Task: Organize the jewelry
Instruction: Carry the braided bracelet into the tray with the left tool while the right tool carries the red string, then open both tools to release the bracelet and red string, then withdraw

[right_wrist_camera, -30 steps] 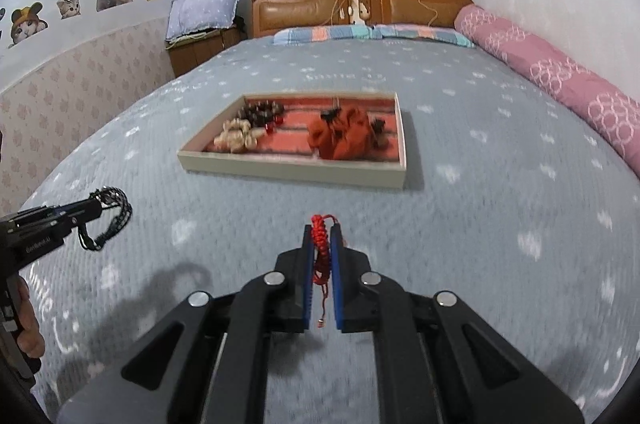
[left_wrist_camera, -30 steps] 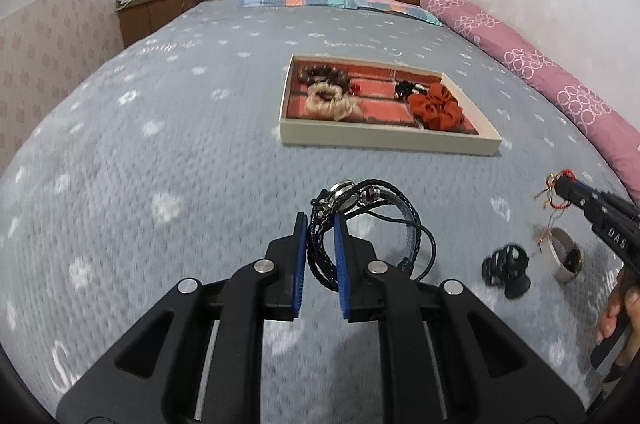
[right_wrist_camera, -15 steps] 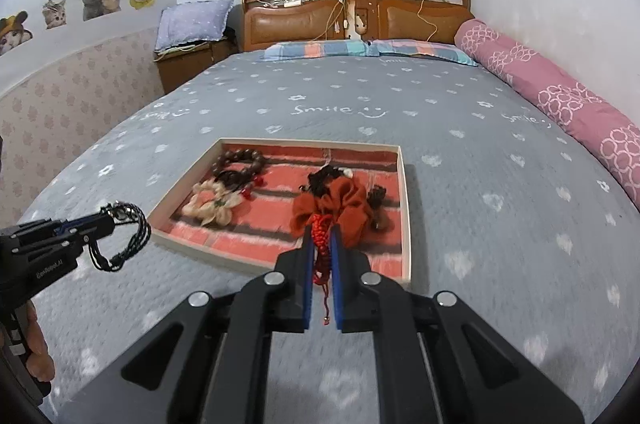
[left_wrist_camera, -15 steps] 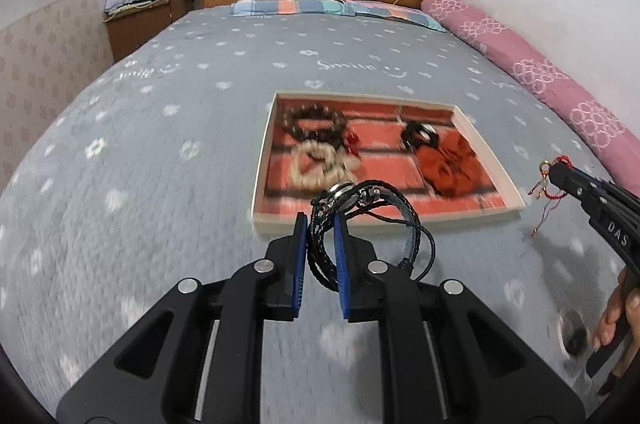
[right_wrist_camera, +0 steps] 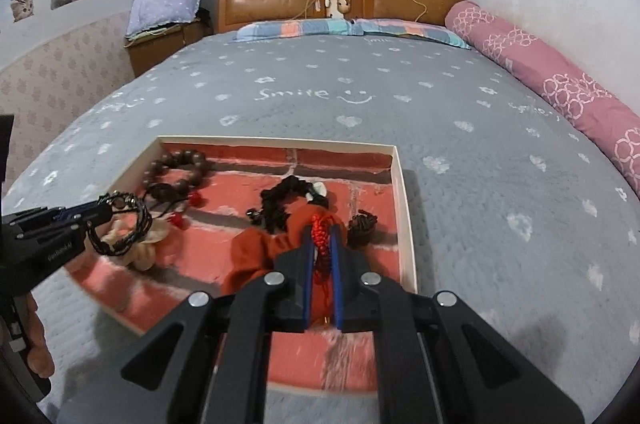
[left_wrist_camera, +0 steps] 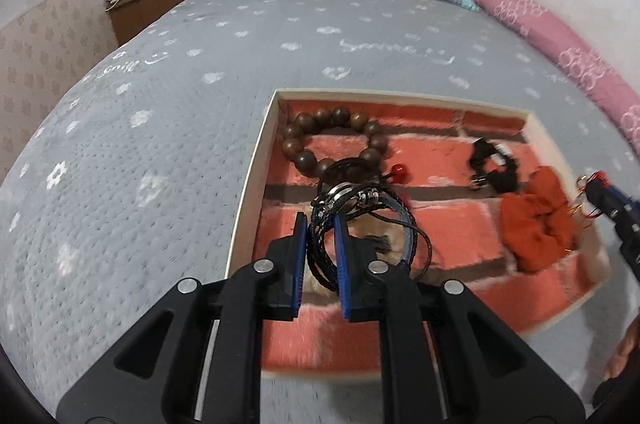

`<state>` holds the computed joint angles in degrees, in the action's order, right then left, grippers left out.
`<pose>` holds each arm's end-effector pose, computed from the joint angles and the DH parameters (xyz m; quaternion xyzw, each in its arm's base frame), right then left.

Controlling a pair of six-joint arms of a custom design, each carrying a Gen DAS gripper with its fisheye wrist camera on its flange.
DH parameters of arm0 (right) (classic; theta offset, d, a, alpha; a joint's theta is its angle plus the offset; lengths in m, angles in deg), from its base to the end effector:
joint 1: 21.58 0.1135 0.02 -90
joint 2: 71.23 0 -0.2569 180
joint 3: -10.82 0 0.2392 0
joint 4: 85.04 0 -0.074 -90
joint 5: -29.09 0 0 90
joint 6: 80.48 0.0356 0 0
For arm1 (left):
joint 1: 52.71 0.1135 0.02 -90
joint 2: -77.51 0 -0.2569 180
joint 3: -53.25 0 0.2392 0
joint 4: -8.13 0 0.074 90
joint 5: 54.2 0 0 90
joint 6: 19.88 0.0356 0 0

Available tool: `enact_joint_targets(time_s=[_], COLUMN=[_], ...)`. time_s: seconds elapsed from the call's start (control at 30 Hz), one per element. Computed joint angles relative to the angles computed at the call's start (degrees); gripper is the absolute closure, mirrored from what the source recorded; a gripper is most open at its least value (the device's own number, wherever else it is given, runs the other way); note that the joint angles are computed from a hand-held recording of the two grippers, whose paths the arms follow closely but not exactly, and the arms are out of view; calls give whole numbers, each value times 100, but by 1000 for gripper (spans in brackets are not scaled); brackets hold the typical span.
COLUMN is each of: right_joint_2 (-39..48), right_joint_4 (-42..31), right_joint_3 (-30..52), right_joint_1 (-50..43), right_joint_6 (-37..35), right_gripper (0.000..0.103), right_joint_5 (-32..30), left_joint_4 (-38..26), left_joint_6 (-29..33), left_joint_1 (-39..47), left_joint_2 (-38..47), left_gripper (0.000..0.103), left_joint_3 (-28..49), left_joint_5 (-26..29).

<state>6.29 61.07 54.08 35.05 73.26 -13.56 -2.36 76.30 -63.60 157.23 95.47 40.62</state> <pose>0.1312 0.1515 0.1386 0.1317 0.8928 -0.0454 0.4284 0.2324 -0.0477 0.1393 0.1533 0.9202 -0.0539 0.3562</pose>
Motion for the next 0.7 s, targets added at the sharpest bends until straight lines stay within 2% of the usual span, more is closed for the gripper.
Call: enact_joint_targets(time_s=[0.17, 0.2, 0.23, 0.33, 0.4, 0.43, 0.47, 0.53, 0.63, 0.7], right_joint_2=[542, 628, 695, 572, 326, 204, 32, -232, -546, -800], right_joint_4=[779, 835, 879, 919, 787, 687, 571, 219, -322, -825], right_joint_3=[-72, -60, -54, -161, -235, -260, -299, -291, -196, -112], right_joint_1=[-621, -677, -744, -841, -805, -752, -663, -456, -198, 114], right_joint_6=[-687, -776, -873, -939, -874, -805, -727, -540, -303, 32], right_gripper=[95, 95, 95, 93, 81, 63, 49, 48, 47, 38], right_joint_5=[-459, -525, -608, -861, -948, -931, -872, -743, -663, -472], left_joint_4=[453, 462, 447, 516, 313, 210, 119, -150, -605, -1072], left_joint_6=[-30, -14, 13, 90, 182, 183, 179, 207, 264, 284], left_joint_1=[63, 82, 94, 96, 198, 234, 251, 314, 372, 449], left_joint_2=[724, 759, 794, 630, 411, 292, 165, -319, -1030, -1543], left_gripper=[87, 81, 69, 43, 36, 35, 33, 21, 17, 15], left_joint_3=[160, 167, 187, 79, 64, 50, 27, -78, -214, -249], left_joint_5=[3, 21, 22, -102, 45, 97, 101, 172, 258, 417])
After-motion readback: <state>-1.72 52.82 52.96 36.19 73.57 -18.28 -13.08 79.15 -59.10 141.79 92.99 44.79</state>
